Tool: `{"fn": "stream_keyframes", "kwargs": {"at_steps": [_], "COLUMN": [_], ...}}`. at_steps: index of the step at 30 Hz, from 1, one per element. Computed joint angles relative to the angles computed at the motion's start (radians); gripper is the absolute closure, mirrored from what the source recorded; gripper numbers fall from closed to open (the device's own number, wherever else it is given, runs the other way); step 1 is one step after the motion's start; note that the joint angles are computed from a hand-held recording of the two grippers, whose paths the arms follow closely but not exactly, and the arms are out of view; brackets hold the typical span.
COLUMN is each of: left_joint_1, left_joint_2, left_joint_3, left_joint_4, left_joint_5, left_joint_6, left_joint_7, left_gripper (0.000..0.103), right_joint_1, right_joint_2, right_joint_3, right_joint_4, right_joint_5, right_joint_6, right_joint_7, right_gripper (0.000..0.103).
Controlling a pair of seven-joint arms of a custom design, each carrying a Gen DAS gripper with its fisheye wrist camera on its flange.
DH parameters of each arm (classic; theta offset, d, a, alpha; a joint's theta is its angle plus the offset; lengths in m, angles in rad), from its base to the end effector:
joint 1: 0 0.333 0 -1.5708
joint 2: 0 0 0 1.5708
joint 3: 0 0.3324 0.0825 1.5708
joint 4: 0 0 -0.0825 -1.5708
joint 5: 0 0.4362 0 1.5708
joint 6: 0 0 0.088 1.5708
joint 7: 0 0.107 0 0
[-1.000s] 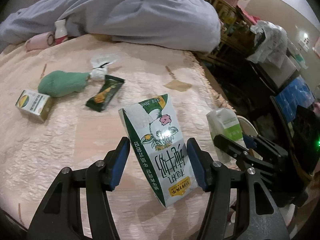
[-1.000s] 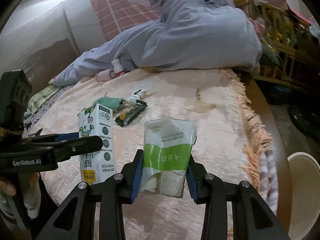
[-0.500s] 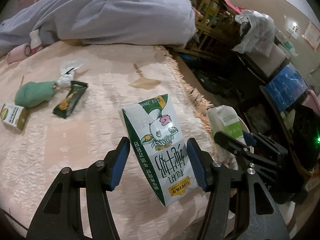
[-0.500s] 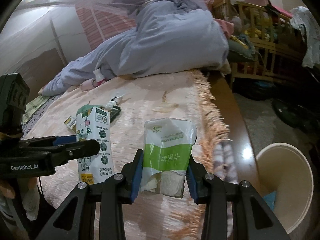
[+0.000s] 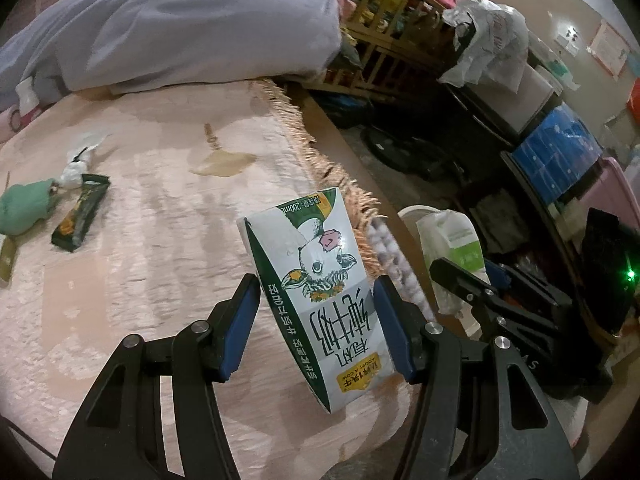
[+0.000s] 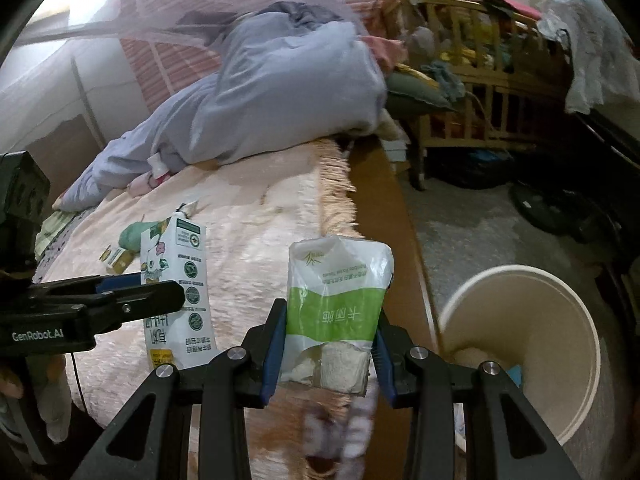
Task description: Collect trash
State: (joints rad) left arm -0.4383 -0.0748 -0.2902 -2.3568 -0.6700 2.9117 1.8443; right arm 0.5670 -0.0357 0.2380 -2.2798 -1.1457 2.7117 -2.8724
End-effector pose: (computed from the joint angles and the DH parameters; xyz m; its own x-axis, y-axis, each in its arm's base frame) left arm 0.4480 -0.3501 0.4027 -0.4584 -0.8305 0.3166 -0.8040 0.2356 -0.5460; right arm 0.3763 0.4385 0.3877 0.0188 -0.9765 -0.2149 -0.7181 0.1364 -0.6825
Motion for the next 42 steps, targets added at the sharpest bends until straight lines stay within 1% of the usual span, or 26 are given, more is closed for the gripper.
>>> {"fn": "stream_keyframes", "kwargs": {"at_steps": [13, 23, 30, 38, 42], "left_joint_1": [-0.019, -0.031, -0.029, -0.039, -0.031], "left_joint_2": [0.079, 0.175, 0.246, 0.319, 0.354], "left_joint_3": [-0.039, -0.070, -0.093, -0.102, -0.122], "left_joint_4": [0.085, 0.184, 0.257, 0.322, 0.356], "left_joint_5": [0.045, 0.131, 0.143, 0.188, 0.172], "left_joint_6": [-0.009, -0.016, -0.034, -0.048, -0.060], "left_joint_7": [-0.026, -0.093, -0.101, -0.128, -0.119], "left_gripper": [0.046, 0.046, 0.046, 0.046, 0.046], "right_joint_1": [-0.044, -0.101, -0.134, -0.154, -0.160], "right_joint_2": [-0.103, -0.183, -0.216, -0.240, -0.241], "right_joint_3": [0.013, 0.030, 0.038, 0.048, 0.046], "right_joint_4": [-0.130, -0.247, -0.300, -0.348, -0.363], "right_joint_5": [0.034, 0.064, 0.086, 0.115, 0.133], "right_joint_6": [-0.005, 0.011, 0.014, 0.006, 0.000], "right_joint_7": [0.036, 0.096, 0.110, 0.126, 0.126], "right_gripper": [0.065, 0.065, 0.065, 0.065, 0.065]}}
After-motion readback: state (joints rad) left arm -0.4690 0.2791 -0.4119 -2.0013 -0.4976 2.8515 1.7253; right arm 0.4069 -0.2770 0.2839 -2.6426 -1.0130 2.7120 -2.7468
